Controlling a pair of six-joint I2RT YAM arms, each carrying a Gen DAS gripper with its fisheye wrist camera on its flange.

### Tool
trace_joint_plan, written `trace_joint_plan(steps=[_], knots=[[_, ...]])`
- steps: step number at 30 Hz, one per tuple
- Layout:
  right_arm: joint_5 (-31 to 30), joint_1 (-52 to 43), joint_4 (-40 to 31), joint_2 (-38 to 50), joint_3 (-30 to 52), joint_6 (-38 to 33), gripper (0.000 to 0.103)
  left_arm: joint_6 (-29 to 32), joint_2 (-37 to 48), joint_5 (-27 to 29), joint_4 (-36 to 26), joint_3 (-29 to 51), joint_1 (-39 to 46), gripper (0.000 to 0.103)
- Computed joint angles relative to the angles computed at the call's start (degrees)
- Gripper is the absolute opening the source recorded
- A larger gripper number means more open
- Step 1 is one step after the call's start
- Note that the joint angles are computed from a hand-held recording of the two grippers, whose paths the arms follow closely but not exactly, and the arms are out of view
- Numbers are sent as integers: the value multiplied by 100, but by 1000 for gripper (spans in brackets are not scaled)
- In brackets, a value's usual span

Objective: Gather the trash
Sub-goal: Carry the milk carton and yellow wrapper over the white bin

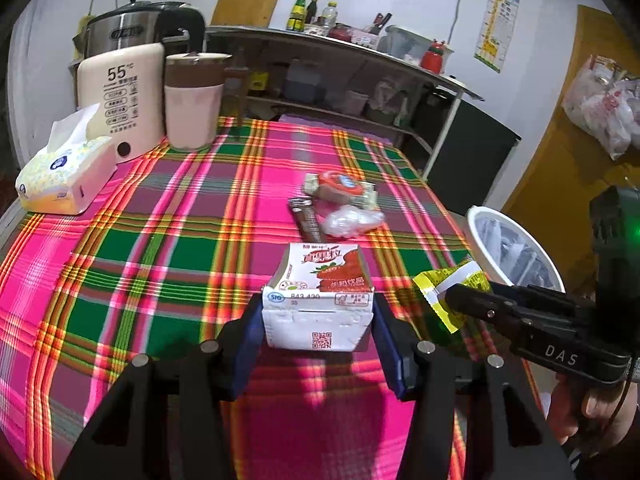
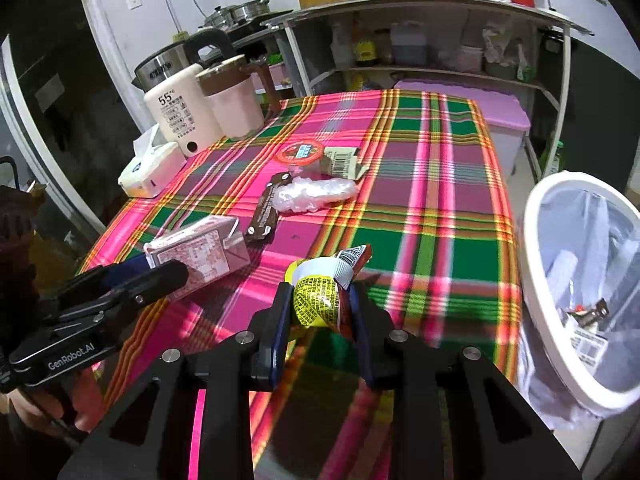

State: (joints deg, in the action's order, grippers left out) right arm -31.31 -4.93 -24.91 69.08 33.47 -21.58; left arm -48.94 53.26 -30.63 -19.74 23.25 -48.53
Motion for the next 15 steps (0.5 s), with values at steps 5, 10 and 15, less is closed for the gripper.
trace_joint_plan(steps=[5, 10, 15], knots=[[-276, -515, -416, -320, -19, -349, 30, -253, 161, -308, -151, 205, -512, 54], [-543, -1049, -841, -541, 22, -740, 30, -443, 304, -543, -279, 399, -861, 54], [-796, -1632, -1174, -551, 136, -1165, 30, -451, 598, -597, -223, 644, -1049, 54]])
